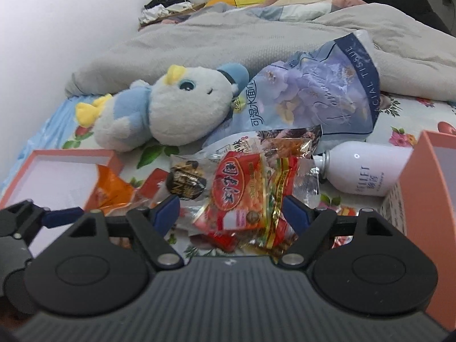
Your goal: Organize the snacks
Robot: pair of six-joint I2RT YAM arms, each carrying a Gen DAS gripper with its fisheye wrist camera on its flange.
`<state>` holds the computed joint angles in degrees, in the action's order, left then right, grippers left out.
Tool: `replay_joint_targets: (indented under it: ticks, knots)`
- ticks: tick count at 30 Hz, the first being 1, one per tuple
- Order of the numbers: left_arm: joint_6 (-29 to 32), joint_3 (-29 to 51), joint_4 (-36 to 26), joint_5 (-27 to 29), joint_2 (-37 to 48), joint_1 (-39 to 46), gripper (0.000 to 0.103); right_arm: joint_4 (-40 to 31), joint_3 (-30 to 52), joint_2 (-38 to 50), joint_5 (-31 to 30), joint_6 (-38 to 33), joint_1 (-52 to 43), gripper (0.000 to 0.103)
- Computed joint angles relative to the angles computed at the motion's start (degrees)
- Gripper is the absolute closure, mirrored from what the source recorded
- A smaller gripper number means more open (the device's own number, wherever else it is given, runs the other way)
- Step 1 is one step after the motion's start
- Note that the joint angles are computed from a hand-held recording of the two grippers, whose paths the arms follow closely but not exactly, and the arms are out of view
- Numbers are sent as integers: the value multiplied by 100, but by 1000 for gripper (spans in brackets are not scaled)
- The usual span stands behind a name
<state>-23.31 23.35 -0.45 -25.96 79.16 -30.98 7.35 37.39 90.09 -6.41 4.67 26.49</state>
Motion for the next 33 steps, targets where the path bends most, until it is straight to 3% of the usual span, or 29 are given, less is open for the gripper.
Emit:
replay_joint_targets:
  ticks: [10, 11, 13, 15, 18, 21, 29, 33]
  knots:
    - [284, -20, 894, 574, 703, 396, 14, 187, 453, 937, 540, -350, 234, 34]
    - [264, -14, 916, 623, 742, 430, 18, 188, 454, 936, 492, -340, 232, 41]
    - [220, -14, 961, 621, 771, 480, 24, 190, 452, 923, 544, -312, 265, 44]
    - [229, -16, 981, 599, 757, 525, 37, 215, 421, 888, 671, -325, 345, 48]
    - [194, -60, 922, 573, 634, 614, 53, 192, 373, 795, 794, -393, 446, 54]
    - [115, -180, 878, 701, 380, 739, 62, 125, 303, 629, 835, -409, 491, 60]
    - [-324, -421, 240, 476, -616, 503, 75, -135, -24, -86, 901, -372, 582, 63]
    - [-642, -465, -279, 326, -1138, 220, 76, -374, -227, -556, 916, -327, 649, 65]
